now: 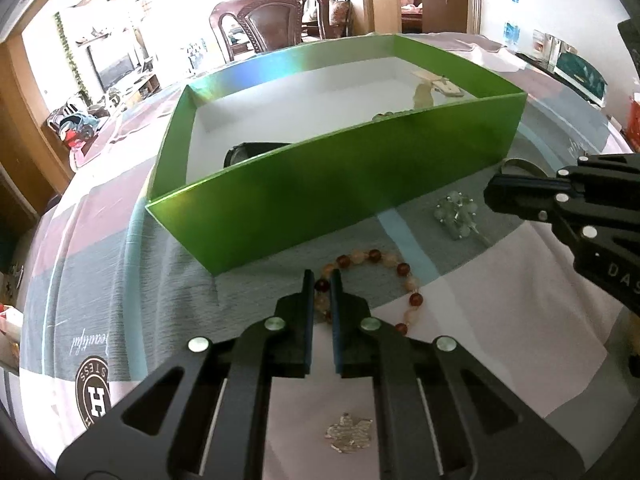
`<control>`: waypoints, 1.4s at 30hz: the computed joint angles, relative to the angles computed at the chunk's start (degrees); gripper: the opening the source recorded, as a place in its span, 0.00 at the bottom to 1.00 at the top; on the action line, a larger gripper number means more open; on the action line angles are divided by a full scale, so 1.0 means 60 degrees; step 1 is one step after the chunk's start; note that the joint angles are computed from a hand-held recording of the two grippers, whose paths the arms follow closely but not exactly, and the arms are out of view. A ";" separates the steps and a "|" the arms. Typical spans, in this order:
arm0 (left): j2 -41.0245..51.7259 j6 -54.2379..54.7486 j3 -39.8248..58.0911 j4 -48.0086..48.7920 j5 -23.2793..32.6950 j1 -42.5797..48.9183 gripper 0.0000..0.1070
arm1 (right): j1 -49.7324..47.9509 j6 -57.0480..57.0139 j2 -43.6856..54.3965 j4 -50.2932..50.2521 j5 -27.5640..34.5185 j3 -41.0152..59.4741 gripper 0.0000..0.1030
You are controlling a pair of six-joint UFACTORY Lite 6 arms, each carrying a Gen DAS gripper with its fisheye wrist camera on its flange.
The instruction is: Organize jewelry
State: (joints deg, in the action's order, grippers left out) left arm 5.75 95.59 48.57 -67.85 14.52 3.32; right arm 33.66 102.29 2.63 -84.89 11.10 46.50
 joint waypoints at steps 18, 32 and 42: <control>-0.0217 0.0003 -0.0118 0.0122 0.0105 0.0112 0.08 | 0.0160 -0.0493 0.1422 0.0780 0.0336 0.0752 0.07; -0.0190 0.0003 -0.0089 0.0132 0.0103 0.0124 0.08 | 0.0076 0.0865 0.0809 -0.0513 0.0094 0.0293 0.05; -0.0253 0.0307 -0.0114 -0.0132 0.0260 0.0262 0.08 | 0.0050 0.1062 0.0679 -0.0628 0.0132 0.0222 0.06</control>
